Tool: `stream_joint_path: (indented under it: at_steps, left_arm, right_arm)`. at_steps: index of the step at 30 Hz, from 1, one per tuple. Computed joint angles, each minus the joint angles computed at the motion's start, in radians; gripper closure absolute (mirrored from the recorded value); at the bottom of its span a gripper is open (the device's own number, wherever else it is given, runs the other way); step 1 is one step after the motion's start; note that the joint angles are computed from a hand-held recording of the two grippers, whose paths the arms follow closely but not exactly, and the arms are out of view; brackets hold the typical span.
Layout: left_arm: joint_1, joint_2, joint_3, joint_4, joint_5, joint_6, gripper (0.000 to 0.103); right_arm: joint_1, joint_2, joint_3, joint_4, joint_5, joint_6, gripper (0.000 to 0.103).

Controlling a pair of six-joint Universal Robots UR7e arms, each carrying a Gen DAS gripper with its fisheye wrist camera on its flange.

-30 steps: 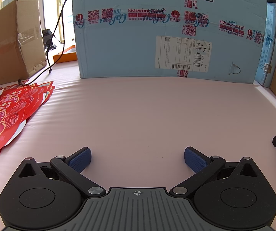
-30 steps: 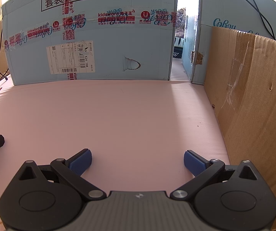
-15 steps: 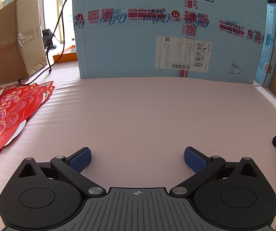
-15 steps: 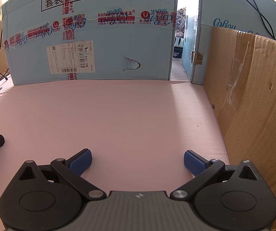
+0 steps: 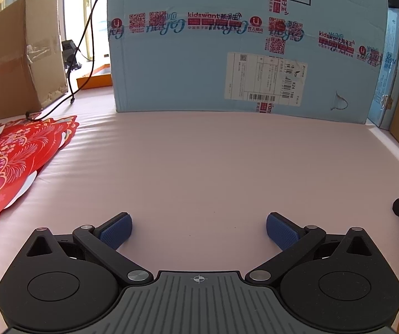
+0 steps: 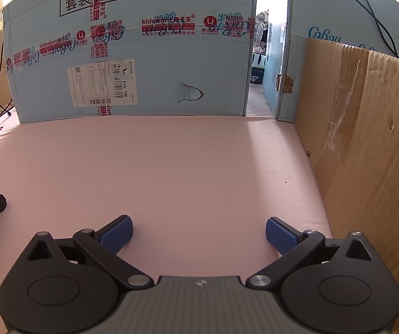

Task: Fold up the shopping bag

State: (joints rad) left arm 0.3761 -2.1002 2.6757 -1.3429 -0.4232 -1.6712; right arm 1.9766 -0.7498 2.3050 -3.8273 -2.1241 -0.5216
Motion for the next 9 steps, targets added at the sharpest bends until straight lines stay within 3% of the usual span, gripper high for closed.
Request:
stream_joint_path:
  at_steps: [9]
  left_arm:
    - [-0.023,0.100,0.001,-0.071,-0.014,-0.038,0.000]
  right_arm:
    - [0.000,0.000,0.000,0.000,0.000,0.000,0.000]
